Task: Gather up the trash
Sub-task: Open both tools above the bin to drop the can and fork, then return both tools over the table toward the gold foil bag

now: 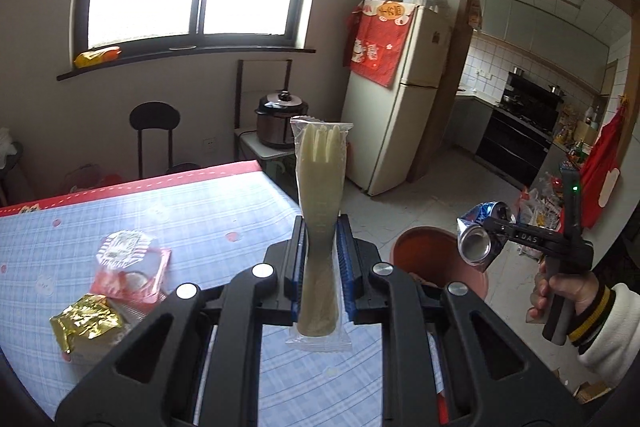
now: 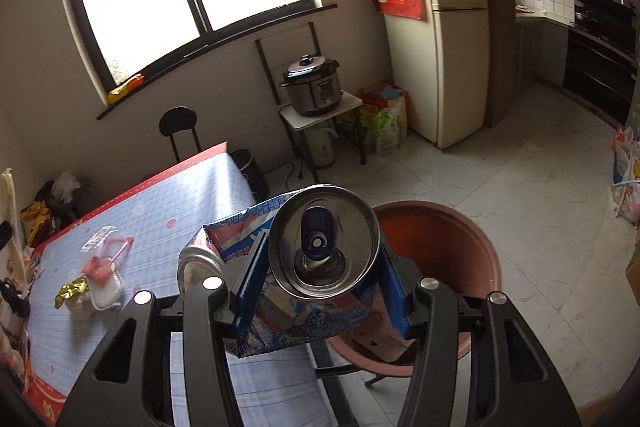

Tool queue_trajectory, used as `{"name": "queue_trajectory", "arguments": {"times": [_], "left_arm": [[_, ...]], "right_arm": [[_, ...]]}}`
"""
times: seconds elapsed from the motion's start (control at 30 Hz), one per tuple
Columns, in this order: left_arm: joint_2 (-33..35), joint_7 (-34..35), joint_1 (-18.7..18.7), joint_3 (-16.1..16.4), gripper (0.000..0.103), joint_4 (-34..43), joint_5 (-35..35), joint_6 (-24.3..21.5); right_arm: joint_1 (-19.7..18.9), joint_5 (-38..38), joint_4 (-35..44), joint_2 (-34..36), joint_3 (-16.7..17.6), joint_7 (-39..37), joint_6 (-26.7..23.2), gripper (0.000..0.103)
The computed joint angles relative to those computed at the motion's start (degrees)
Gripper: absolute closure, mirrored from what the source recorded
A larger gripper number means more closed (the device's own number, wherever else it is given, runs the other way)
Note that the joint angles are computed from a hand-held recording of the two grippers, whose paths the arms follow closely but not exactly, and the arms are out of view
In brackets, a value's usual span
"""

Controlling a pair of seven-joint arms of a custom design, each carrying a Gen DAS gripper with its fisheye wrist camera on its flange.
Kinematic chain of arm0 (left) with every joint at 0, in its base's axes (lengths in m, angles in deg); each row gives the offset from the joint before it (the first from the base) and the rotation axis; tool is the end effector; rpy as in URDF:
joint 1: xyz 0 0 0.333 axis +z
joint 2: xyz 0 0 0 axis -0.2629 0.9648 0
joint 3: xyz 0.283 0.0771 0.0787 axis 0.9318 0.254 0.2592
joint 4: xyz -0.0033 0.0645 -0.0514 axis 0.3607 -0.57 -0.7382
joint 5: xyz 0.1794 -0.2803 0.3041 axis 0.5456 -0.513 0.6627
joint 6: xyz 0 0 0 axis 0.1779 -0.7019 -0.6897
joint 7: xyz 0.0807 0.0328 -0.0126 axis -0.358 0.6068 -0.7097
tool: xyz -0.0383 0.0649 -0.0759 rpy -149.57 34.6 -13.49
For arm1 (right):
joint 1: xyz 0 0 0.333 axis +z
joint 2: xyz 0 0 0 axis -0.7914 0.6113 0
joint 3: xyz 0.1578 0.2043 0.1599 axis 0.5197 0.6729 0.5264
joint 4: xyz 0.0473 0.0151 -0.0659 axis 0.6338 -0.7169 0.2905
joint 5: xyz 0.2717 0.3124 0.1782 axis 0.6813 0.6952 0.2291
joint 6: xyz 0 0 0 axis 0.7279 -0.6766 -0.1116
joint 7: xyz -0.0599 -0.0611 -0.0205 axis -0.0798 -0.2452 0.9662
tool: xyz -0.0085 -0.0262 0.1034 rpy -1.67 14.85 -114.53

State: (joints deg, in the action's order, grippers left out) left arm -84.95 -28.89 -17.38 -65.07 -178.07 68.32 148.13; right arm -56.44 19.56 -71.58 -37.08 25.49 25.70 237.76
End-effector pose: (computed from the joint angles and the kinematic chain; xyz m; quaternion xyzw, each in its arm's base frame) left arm 0.5627 -0.2236 0.5330 -0.6837 0.5384 -0.3695 0.3258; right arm 0.7598 -0.0030 0.4556 -0.7234 0.5552 -0.1418 0.3851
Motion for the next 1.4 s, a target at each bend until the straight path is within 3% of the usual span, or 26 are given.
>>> {"name": "queue_trajectory", "arguments": {"times": [0.17, 0.3, 0.33, 0.47, 0.63, 0.8, 0.83, 0.87, 0.93, 1.07, 1.2, 1.4], "left_arm": [[10.1, 2.4, -3.3, 0.3, 0.084, 10.8, 1.5, -0.9], [16.4, 5.7, -6.9, 2.1, 0.084, 17.4, -0.2, -1.6], [17.8, 6.5, -7.7, 2.5, 0.084, 18.8, -0.8, -1.5], [22.3, 10.5, -10.5, 4.2, 0.084, 23.4, -4.2, -1.0], [29.5, 18.5, -12.5, 4.8, 0.084, 30.9, -12.0, 0.1], [40.3, 30.3, -13.3, 2.7, 0.084, 44.1, -21.8, -0.9], [42.7, 33.2, -13.2, 1.8, 0.079, 47.3, -23.9, -0.7], [44.8, 35.5, -13.5, 1.5, 0.058, 50.1, -25.3, -0.5], [47.1, 36.9, -15.1, 2.8, 0.025, 53.8, -26.2, 0.9], [47.4, 37.1, -18.4, 7.0, 0.005, 55.9, -27.2, 0.9], [42.2, 30.1, -23.4, 15.2, 0.006, 49.7, -24.7, -0.4], [29.9, 14.1, -26.2, 21.5, 0.006, 34.0, -11.9, -0.5]], "right_arm": [[-1.2, -4.1, 10.3, 7.8, -1.0, 4.6, -2.4, 0.049], [-3.4, -3.8, 14.8, 10.7, 0.9, 4.0, -2.1, 0.027], [-3.9, -3.6, 15.4, 10.9, 1.3, 3.6, -2.1, 0.026], [-5.3, -2.4, 13.8, 9.0, 2.1, 1.9, 0.6, 0.006], [-7.3, 0.3, 10.5, 5.3, 1.8, -1.2, 0.5, 0.005], [-7.6, 1.5, 6.6, 2.1, -0.2, -1.7, 0.5, 0.005], [-7.6, 1.5, 6.0, 1.6, -0.6, -1.6, 0.6, 0.005], [-7.6, 1.6, 5.0, 0.8, -1.0, -1.8, 0.8, 0.005], [-7.6, 1.6, 3.3, -0.4, -1.8, -2.1, 1.6, 0.005], [-7.2, 1.5, 0.5, -2.6, -2.8, -2.2, 3.4, 0.005], [-7.0, 2.1, -0.8, -3.8, -3.2, -2.4, 4.3, 0.005], [-6.6, 6.7, -1.1, -4.8, -2.7, -5.4, 2.5, 0.005]]}}
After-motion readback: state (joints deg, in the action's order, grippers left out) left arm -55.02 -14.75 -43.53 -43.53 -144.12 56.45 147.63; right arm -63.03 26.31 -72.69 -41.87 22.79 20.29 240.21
